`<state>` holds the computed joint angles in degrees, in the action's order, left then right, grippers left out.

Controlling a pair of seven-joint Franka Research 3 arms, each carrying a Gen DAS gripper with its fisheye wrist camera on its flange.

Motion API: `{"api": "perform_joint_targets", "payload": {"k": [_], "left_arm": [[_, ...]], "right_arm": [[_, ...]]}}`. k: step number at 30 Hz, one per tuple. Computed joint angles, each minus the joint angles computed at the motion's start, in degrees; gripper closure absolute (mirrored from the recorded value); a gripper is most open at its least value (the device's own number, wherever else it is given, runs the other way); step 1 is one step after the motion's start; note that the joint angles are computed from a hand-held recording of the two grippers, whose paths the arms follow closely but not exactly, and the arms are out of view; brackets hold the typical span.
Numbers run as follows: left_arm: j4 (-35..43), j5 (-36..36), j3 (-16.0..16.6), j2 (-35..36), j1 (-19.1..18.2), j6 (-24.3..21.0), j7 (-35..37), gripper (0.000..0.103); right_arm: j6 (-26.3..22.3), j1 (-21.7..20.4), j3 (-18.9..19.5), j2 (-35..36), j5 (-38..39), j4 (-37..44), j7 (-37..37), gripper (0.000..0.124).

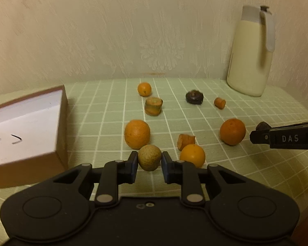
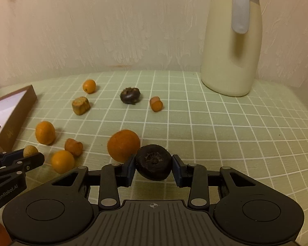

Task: Organize fruits
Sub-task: 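Close the left tool on the longan while the right tool grips the chestnut, then carry the longan and chestnut over the white box with both tools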

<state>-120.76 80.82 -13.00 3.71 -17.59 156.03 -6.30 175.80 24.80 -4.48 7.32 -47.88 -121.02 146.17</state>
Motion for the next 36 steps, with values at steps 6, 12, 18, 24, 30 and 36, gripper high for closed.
{"api": "perform_joint_targets", "payload": {"k": [6, 12, 18, 24, 30, 36], "left_arm": [[-3.1, 2.1, -0.6, -5.2, 0.9, -1.3, -1.7, 0.088], [-6.8, 2.5, -1.7, -10.8, 3.0, -3.0, -2.3, 0.088], [-11.2, 1.8, -2.5, -17.1, 5.8, -4.9, -2.1, 0.088], [-15.5, 0.4, -3.3, -23.7, 9.0, -6.5, -2.0, 0.088], [-18.7, -1.5, -3.8, -27.9, 11.5, -7.6, -1.3, 0.088], [-23.2, -5.0, -3.6, -33.4, 14.0, -8.3, 0.1, 0.088]], "right_arm": [[2.2, 0.0, 0.6, -1.8, -2.1, -0.3, 1.9, 0.086], [4.6, 0.6, 2.2, -2.8, -4.1, 0.7, 3.0, 0.086], [7.0, 2.9, 2.2, -2.4, -6.8, 3.3, 4.7, 0.086], [9.8, 8.4, -0.3, -0.6, -8.2, 6.6, 4.5, 0.086], [11.7, 10.1, 2.1, 2.6, -1.4, 9.6, -3.8, 0.086], [11.3, 4.2, 12.9, 6.9, 6.9, 13.7, -14.1, 0.086]]}}
